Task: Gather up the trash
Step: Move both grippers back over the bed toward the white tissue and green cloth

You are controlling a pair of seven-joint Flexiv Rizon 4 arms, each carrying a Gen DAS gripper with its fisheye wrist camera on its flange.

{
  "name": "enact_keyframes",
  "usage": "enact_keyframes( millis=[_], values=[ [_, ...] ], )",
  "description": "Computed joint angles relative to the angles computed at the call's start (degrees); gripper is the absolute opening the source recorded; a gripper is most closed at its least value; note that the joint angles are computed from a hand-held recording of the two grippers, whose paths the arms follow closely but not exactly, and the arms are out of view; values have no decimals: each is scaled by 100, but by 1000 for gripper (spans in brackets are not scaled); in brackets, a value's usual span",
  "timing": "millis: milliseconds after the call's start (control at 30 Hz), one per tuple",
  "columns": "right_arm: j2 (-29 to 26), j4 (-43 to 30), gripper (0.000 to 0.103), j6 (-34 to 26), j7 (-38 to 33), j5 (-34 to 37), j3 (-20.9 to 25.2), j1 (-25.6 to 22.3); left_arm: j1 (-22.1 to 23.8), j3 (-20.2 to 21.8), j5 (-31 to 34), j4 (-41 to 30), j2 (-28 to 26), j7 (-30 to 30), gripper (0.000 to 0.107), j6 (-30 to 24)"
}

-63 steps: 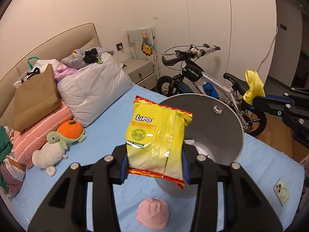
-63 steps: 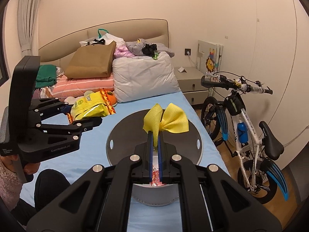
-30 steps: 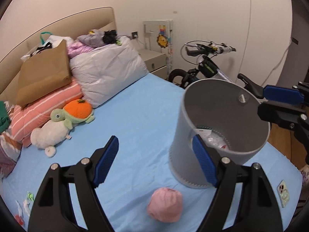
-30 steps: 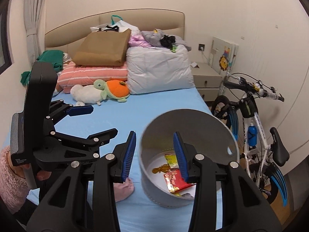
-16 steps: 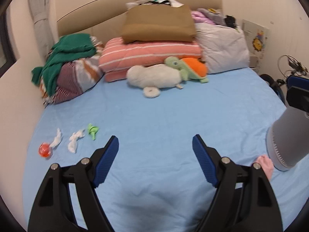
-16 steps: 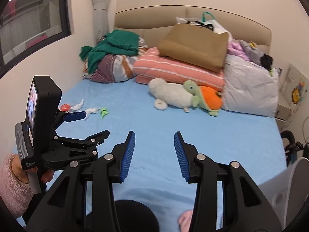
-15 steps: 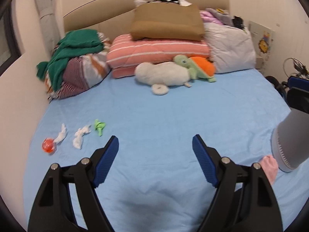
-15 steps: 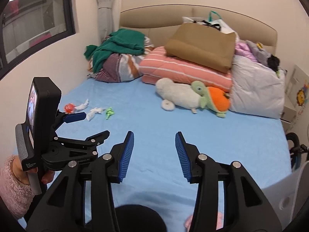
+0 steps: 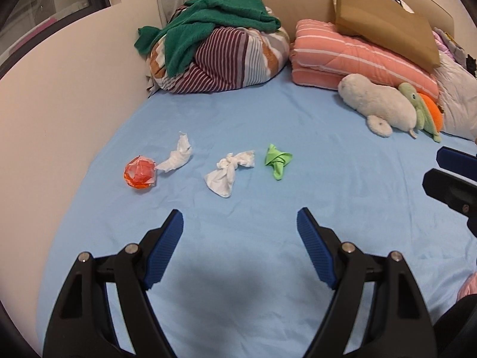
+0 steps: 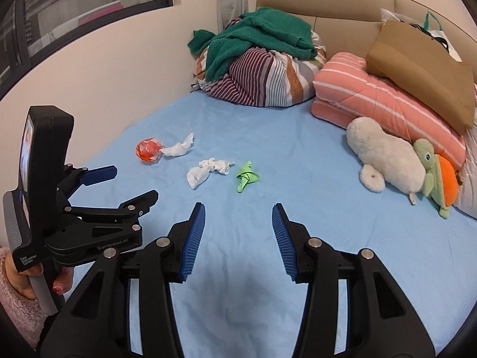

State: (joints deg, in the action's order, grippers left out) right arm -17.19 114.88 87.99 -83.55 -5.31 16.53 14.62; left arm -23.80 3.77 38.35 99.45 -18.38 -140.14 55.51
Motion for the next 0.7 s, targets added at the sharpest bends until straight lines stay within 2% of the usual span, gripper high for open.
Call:
enact_keyframes(
  millis=[67, 167, 233, 533, 700],
  values=[
    [-378, -291, 46, -23, 146, -211, -257, 240, 154, 8, -125, -74, -234, 95, 79, 128],
    [-1042, -832, 56, -100, 402, -583, -689, 600, 344, 64, -414, -253, -695, 364, 79, 363],
    [-1501, -1216, 59, -143, 527, -819, -926, 770, 412, 145, -607, -446, -1063, 546, 79, 485],
    [-3384, -3351, 59, -929, 478, -1065, -746, 765, 614, 508, -1594, -1431, -2569, 1333, 79, 762],
    [-3963, -4102, 59, -1246, 368, -1010, -714, 835, 525, 770, -1930, -1888, -3119, 1567, 77, 904]
  ],
)
